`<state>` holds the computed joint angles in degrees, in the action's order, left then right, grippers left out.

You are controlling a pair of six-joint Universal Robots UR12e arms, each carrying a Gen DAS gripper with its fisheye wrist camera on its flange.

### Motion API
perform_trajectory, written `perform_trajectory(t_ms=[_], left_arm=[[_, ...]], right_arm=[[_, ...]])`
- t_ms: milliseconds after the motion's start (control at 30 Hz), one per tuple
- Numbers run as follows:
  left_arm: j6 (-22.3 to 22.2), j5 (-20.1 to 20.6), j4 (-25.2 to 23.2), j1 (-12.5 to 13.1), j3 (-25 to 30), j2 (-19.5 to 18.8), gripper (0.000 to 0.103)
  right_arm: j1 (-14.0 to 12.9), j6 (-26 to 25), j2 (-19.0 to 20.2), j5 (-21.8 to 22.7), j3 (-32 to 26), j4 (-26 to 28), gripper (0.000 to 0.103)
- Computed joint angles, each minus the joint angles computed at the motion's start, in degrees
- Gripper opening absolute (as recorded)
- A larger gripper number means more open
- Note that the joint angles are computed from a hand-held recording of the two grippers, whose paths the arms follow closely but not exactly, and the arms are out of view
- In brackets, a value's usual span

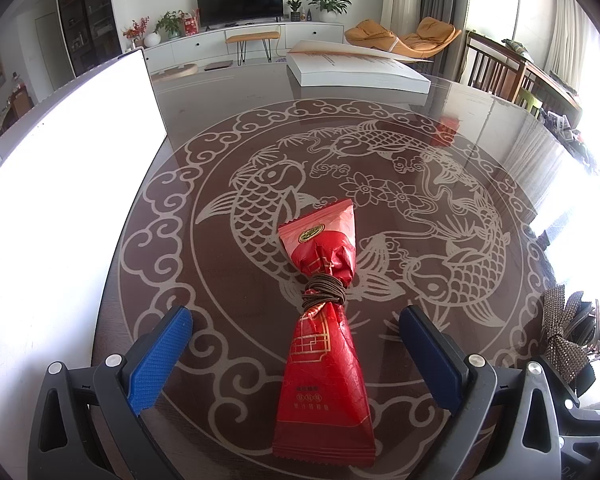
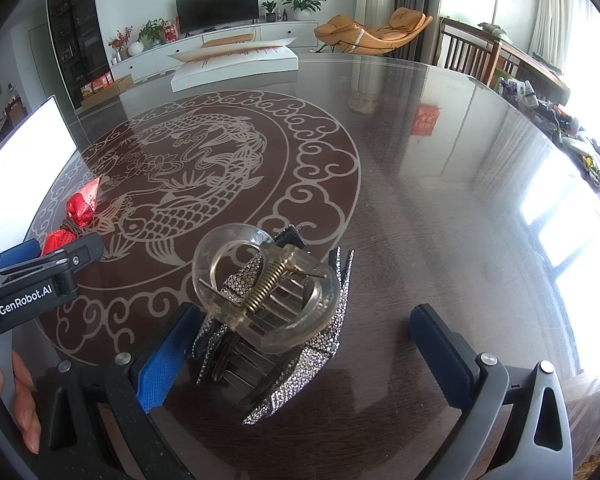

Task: Organize objects
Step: 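Hold the red packet and silver bow above the table with both grippers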

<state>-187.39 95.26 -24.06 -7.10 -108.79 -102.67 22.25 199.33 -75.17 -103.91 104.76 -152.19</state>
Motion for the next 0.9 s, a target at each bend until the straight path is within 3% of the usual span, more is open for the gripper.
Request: perform_trajectory(t_ms=[400, 567, 633, 800, 900], left_arm=[[0.1, -0.3, -0.1, 0.1, 0.0, 0.0, 0.103], [2.1, -1.7, -1.6, 0.5, 0.0, 0.4, 0.103], [1.0, -1.4, -4.8, 0.4, 0.9, 0.6, 0.103], [3.5, -3.8, -21.2, 1.4, 6.9, -0.4, 0.103], [4.1, -4.1, -22.6, 2.2, 7.4, -0.5, 0.103]], right_arm=[[0.0, 0.0, 0.0, 0.0, 0.0, 0.0, 0.103], [0.0, 0.0, 0.0, 0.0, 0.0, 0.0, 0.103], [0.0, 0.0, 0.0, 0.0, 0.0, 0.0, 0.103], [0.0, 0.0, 0.0, 0.0, 0.0, 0.0, 0.103], [0.0, 0.0, 0.0, 0.0, 0.0, 0.0, 0.103]])
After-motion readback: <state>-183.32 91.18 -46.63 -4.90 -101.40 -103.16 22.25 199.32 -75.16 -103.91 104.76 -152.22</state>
